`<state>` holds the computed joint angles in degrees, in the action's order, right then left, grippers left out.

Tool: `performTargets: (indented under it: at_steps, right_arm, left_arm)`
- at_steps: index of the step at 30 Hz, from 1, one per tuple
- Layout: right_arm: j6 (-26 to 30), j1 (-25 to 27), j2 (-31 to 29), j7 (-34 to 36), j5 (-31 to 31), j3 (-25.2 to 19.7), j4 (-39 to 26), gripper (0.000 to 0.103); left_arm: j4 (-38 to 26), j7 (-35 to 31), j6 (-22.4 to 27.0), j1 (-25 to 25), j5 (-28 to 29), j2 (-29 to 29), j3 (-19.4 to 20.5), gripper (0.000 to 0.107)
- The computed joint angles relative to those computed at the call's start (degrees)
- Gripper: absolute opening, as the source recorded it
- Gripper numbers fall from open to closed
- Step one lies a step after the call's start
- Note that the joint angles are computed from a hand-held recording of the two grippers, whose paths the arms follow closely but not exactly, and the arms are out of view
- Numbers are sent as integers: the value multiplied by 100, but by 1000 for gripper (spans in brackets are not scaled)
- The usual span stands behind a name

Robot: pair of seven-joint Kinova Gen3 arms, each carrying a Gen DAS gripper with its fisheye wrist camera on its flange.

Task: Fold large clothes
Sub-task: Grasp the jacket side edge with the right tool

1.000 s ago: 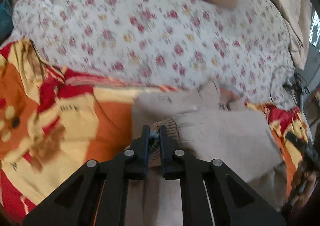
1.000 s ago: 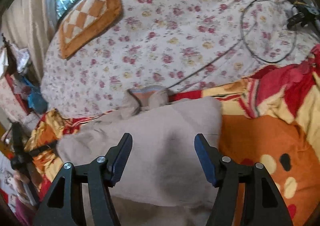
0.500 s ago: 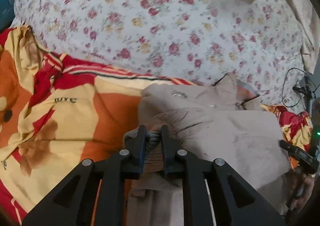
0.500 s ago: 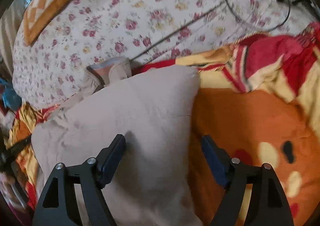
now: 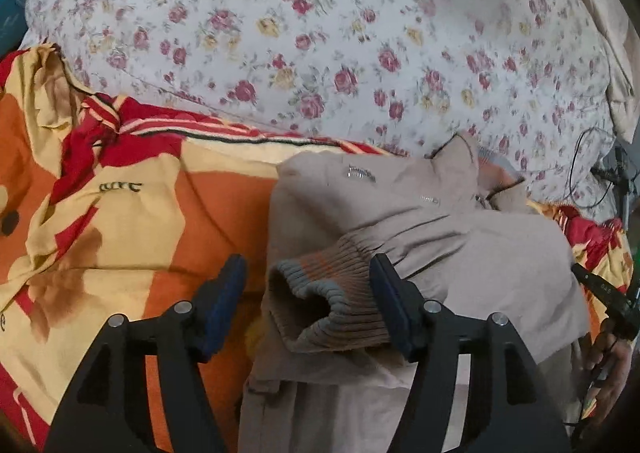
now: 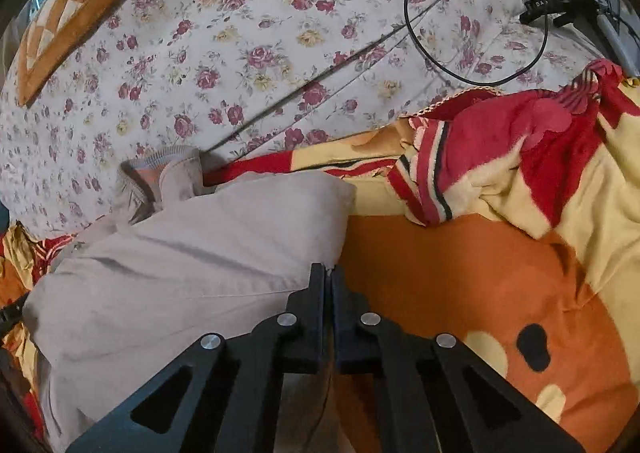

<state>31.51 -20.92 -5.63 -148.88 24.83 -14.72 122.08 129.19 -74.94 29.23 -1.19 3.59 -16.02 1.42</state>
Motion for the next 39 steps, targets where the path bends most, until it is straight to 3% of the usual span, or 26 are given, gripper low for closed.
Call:
performTargets:
  at_steps: [1,3,5,7,8,9,10,11,14,17,19,22,25,28,31,33,36,39]
  right_arm:
    - [9,-67,-116,102,-172,129,-19,17]
    - [48,-453,-381,530,-578,623,-38,58]
    - [16,-912,-653,996,-984,983,25,63]
    - [156,-1033,-712,1461,-1243,997,22,66]
    - [237,-935,-619,1693,-1434,876,-12,66]
    - [294,-734,-420,1880,-1571,652,-50,60]
    - [345,-565,-196,1974,-1614,445,-164,46]
    - [390,-480,-66,1975,-1565,255,-202,10]
    - [584,-242,-143,1561,-956,-171,-285,0]
    - [939,-446,-282,888,-260,-49,-268,0]
    - [1008,-937,-94,471,-26,412,-228,0]
    - [1242,-1486,-15,-171,491,692,-265,0]
    - [1682,-1253,119,-507,1058,300,-359,0]
    - [1298,-1202,-212,-714,865,641,-141,7]
    - [599,-1757,-730,-273,420,1302,28,12]
    - [333,-2201,-792,193,387,1468,75,37]
    - [624,-2832,-260,892,40,1727,-198,40]
    - [1059,-2605,251,1585,-474,1740,-447,43]
  left_arm:
    - [46,-21,-55,8,24,-115,-48,63]
    - [91,110,-90,-117,-82,-313,55,64]
    - [99,208,-101,-186,-170,-376,152,65]
    - [90,393,-110,-292,-293,-408,316,65]
    - [112,461,-161,-296,-314,-441,358,65]
    - [126,491,-197,-253,-303,-461,368,65]
    - [119,483,-195,-181,-284,-459,362,65]
    - [105,465,-183,-117,-276,-449,359,65]
    - [108,537,-202,-37,-372,-427,595,66]
    - [82,891,-199,-203,-748,-207,1124,71]
    - [37,1251,-124,-328,-1120,-7,1450,71]
    - [41,1559,-90,-235,-1391,122,1485,71]
    - [68,2022,-93,-234,-1790,230,1622,72]
    - [46,2325,-62,-126,-2045,353,1605,72]
    - [62,2542,-102,16,-2250,390,1527,72]
    - [56,2793,-69,44,-2507,463,1607,74]
    - [47,3008,-57,188,-2701,578,1523,76]
    - [27,3058,-28,354,-2745,607,1384,76]
